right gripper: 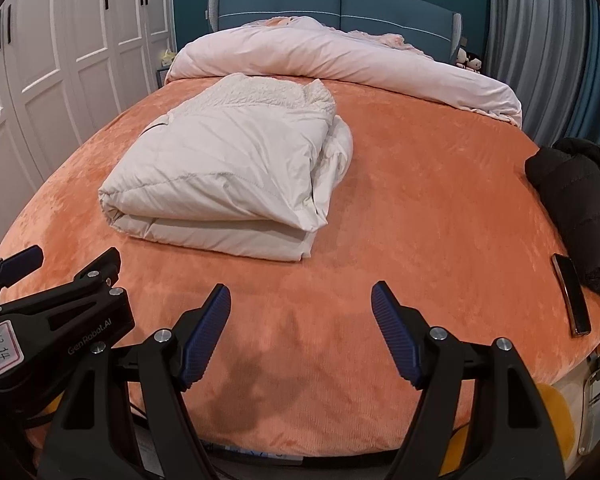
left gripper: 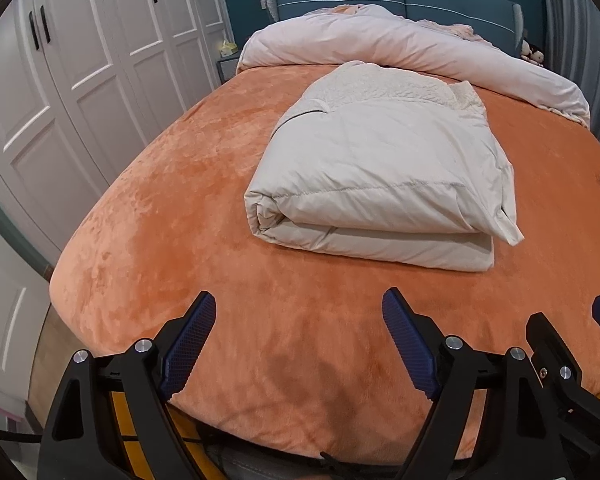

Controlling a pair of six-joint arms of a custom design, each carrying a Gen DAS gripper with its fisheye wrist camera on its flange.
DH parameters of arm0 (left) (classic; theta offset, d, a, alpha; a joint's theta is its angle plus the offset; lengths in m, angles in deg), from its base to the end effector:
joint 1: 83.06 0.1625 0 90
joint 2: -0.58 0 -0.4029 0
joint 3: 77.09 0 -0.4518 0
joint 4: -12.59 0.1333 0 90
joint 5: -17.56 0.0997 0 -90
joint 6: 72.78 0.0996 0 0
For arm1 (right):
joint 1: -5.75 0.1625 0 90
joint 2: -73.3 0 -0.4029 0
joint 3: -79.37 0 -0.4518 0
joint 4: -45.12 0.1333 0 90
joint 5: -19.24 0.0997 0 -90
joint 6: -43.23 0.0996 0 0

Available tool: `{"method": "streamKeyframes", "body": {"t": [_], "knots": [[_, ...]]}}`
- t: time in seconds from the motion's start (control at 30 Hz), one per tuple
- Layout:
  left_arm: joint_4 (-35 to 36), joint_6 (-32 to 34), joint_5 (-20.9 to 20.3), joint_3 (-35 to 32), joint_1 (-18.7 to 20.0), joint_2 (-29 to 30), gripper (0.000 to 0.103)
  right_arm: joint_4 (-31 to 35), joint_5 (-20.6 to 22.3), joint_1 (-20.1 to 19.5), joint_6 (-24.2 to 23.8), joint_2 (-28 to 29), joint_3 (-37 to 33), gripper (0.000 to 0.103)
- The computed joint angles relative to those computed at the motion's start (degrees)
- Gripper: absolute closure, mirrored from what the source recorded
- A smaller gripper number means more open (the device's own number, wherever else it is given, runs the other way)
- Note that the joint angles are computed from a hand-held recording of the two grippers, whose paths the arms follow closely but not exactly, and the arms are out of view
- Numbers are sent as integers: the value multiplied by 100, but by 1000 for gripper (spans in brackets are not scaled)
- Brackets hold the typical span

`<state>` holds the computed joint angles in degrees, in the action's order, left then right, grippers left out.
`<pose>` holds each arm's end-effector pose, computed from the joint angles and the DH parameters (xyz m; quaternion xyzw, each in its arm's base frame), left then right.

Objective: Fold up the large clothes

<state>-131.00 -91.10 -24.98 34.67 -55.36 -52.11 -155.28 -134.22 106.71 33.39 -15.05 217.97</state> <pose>-0.4079 -0.4476 0.0188 0.3602 0.8407 -0.2267 0.3348 0.1173 -0.3732 0.2822 -0.1264 -0.7715 0.4307 0.4509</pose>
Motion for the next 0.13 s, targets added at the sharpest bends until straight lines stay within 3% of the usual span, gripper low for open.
{"method": "streamKeyframes", "body": {"t": [0.13], "knots": [[51, -51, -20, -113, 39, 54, 22, -82, -35, -6, -59, 64, -93, 33]]}}
